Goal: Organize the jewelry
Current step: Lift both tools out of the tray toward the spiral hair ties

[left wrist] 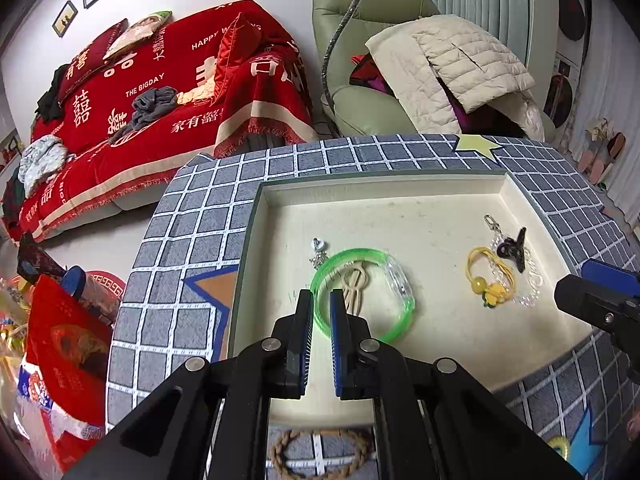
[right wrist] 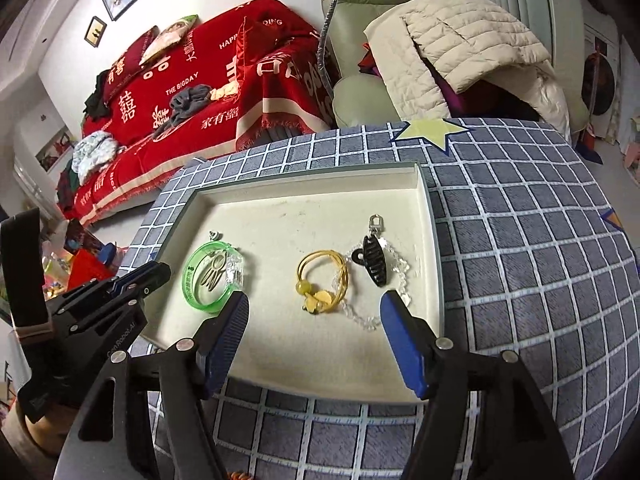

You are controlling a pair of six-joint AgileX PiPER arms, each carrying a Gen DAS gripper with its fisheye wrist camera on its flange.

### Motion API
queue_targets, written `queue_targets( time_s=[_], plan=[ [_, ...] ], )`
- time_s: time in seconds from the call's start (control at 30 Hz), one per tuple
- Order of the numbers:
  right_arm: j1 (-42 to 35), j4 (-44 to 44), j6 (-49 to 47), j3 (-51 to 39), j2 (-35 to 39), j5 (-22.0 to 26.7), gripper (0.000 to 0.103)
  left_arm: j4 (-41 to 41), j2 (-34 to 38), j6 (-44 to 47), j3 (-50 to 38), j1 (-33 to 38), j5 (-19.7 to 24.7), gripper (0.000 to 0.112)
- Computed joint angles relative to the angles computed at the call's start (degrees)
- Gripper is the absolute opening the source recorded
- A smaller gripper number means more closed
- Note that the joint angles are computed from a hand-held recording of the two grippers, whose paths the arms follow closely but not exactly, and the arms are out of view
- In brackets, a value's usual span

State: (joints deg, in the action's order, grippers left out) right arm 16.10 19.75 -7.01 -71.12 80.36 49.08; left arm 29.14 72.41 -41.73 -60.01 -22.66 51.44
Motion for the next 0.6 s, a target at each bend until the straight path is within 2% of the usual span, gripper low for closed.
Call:
queue_targets(
  time_s=[0.6],
  plan=[
    [-1.7,-0.5,0.2,5.9,-11.0,3.1,0.083,-1.1,-10.7,-4.0,4.1,-4.5,6.7,0.030]
  ],
)
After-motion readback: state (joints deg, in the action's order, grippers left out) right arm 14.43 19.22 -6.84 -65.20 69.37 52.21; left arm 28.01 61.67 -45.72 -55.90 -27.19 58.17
